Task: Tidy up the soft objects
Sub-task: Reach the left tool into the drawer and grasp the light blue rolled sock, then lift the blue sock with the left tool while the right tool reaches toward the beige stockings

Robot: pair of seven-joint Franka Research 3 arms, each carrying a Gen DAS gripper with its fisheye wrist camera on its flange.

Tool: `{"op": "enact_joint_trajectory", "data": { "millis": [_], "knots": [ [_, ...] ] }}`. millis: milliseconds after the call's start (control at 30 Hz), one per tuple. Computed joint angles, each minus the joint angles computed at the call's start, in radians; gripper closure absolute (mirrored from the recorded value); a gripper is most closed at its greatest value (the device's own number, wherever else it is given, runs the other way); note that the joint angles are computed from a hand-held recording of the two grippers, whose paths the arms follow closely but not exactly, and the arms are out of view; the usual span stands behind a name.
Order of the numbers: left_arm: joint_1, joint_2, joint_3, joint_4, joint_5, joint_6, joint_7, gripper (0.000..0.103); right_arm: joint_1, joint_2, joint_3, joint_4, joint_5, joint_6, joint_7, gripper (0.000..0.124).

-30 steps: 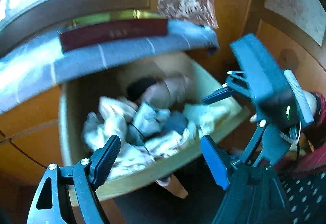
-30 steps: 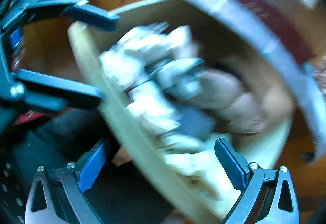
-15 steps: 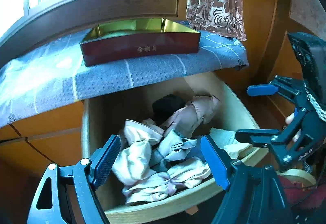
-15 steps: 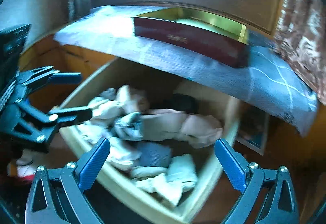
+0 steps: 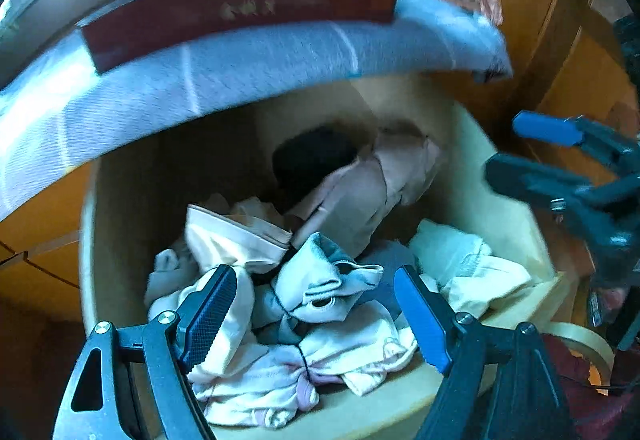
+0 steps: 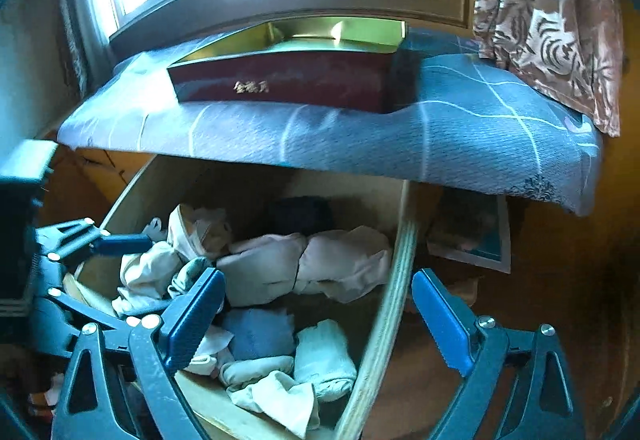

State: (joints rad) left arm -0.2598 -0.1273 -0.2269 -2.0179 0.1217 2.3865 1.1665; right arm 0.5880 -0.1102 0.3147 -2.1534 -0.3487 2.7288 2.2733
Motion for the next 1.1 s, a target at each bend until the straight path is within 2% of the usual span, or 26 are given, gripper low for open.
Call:
{"op": "enact_joint_trajectory", "data": {
  "millis": [33,67,133,200,300,400,467,733,867,933,967,1033,1100],
  "knots": [
    [-0.002,0.014,0.002,0.015,-0.013,-0.015,0.016,0.025,0.0,-0.002,-0.003,-0.003,0.007,0.006,-0.003,0.029],
    [-0.002,0.039,0.004,0.042,-0.028,-0.048,0.031,0.035,-0.001,-0.003,-0.003,-0.004,0.008,0.01,-0.002,0.029],
    [-0.002,0.077,0.004,0.082,-0.055,-0.097,0.06,0.041,-0.005,-0.007,-0.004,-0.01,0.008,0.018,0.002,0.028],
    [-0.002,0.107,-0.001,0.11,-0.061,-0.138,0.08,0.043,-0.006,-0.008,-0.005,-0.016,0.02,0.031,-0.002,0.028],
    [-0.006,0.125,-0.01,0.123,-0.032,-0.156,0.083,0.044,-0.006,-0.004,-0.007,-0.019,0.044,0.04,-0.016,0.028],
    [-0.008,0.121,-0.013,0.117,-0.035,-0.152,0.092,0.05,-0.007,0.003,-0.008,-0.018,0.056,0.046,-0.025,0.028],
    [-0.005,0.106,-0.01,0.094,-0.075,-0.123,0.112,0.057,-0.002,0.008,-0.011,-0.017,0.074,0.055,-0.043,0.028],
    [-0.017,-0.07,0.025,-0.14,-0.234,0.145,0.146,0.064,0.019,0.034,-0.017,-0.009,0.129,0.069,-0.141,0.028],
    [-0.034,-0.137,0.05,-0.211,-0.27,0.227,0.156,0.066,0.034,0.075,-0.018,0.044,0.081,-0.004,-0.176,0.028],
    [-0.044,-0.168,0.062,-0.241,-0.284,0.257,0.154,0.068,0.05,0.104,-0.023,0.082,0.081,-0.047,-0.24,0.028],
    [-0.057,-0.183,0.076,-0.251,-0.307,0.267,0.167,0.072,0.058,0.114,-0.027,0.094,0.101,-0.06,-0.28,0.03],
    [-0.107,-0.202,0.123,-0.269,-0.405,0.308,0.237,0.072,0.073,0.145,-0.033,0.133,0.128,-0.101,-0.356,0.036],
    [-0.094,-0.211,0.108,-0.272,-0.382,0.317,0.226,0.072,0.091,0.178,-0.043,0.175,0.09,-0.151,-0.374,0.041]
  ]
}}
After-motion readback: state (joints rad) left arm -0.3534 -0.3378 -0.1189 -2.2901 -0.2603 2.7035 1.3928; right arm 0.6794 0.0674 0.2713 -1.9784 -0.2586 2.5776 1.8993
